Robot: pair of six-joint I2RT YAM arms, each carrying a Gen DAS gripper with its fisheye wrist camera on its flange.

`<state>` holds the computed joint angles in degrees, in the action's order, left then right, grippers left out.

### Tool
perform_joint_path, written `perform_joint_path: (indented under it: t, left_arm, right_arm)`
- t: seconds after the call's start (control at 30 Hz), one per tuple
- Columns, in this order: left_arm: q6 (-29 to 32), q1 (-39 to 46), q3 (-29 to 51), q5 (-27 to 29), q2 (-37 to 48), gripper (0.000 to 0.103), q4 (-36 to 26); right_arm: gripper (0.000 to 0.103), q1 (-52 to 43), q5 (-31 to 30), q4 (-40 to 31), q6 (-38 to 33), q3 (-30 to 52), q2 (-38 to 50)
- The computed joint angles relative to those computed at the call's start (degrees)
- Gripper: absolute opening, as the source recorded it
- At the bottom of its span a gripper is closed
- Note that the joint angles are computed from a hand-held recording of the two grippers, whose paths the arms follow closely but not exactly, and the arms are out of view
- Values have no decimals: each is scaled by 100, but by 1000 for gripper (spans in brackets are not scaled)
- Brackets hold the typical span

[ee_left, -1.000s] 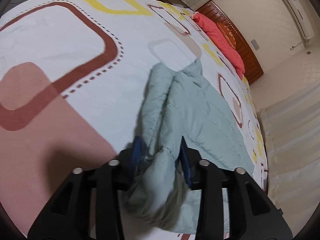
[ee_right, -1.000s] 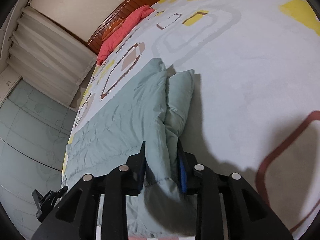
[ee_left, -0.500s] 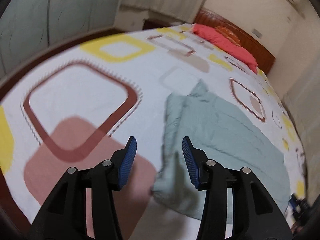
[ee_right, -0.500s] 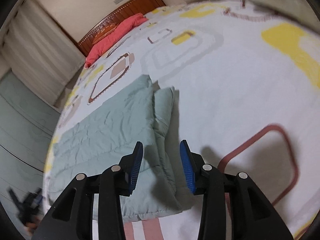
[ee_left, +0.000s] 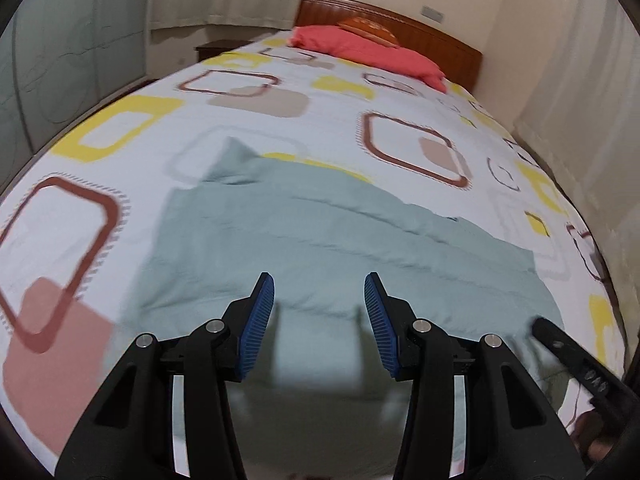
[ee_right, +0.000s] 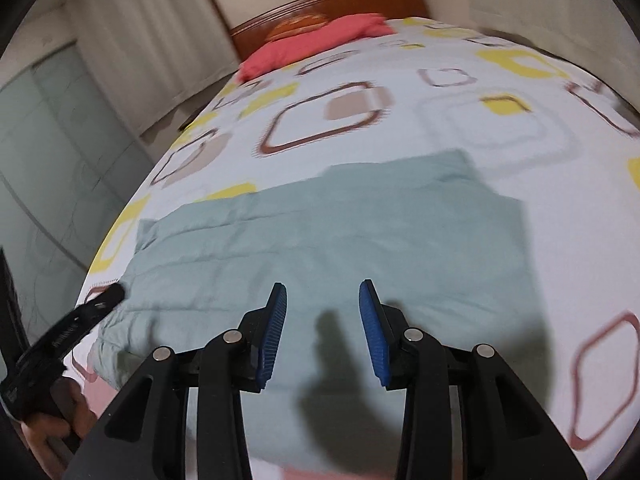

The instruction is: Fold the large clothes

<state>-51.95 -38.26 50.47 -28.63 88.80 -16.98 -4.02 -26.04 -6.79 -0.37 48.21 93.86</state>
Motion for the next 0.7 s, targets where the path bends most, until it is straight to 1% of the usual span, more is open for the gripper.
perform_joint_path:
  t: [0.13, 0.2, 0.23, 0.33, 0.43, 0.5, 0.57, 0.7]
  left_arm:
    - [229, -35, 601, -201, 785, 45, -7]
    - [250, -13, 817, -265, 1130, 43, -62]
    - [234, 20, 907, -240, 1303, 40, -91]
    - [266, 111, 951, -169, 1553, 39, -40]
    - [363, 97, 1031, -291, 1834, 38, 8]
    - [354, 124, 1021, -258, 1933, 37, 98]
    - [367, 179, 990, -161, 2003, 37, 216]
    - [369, 184, 991, -136, 2029, 36, 238]
  right_arm:
    - [38, 687, 375, 103, 162, 272, 253]
    - [38, 970, 665, 227, 203, 357, 389]
    - [38, 1091, 821, 301, 206, 401, 502]
    - [38, 1297, 1077, 361, 254, 556, 845]
    - [38, 1453, 1333, 448, 251, 644, 1215]
    - [38, 1532, 1467, 503, 244, 685, 1407]
    - [37, 1550, 1497, 593, 295, 702, 1554]
    - [37, 1582, 1527, 768, 341, 633, 1608]
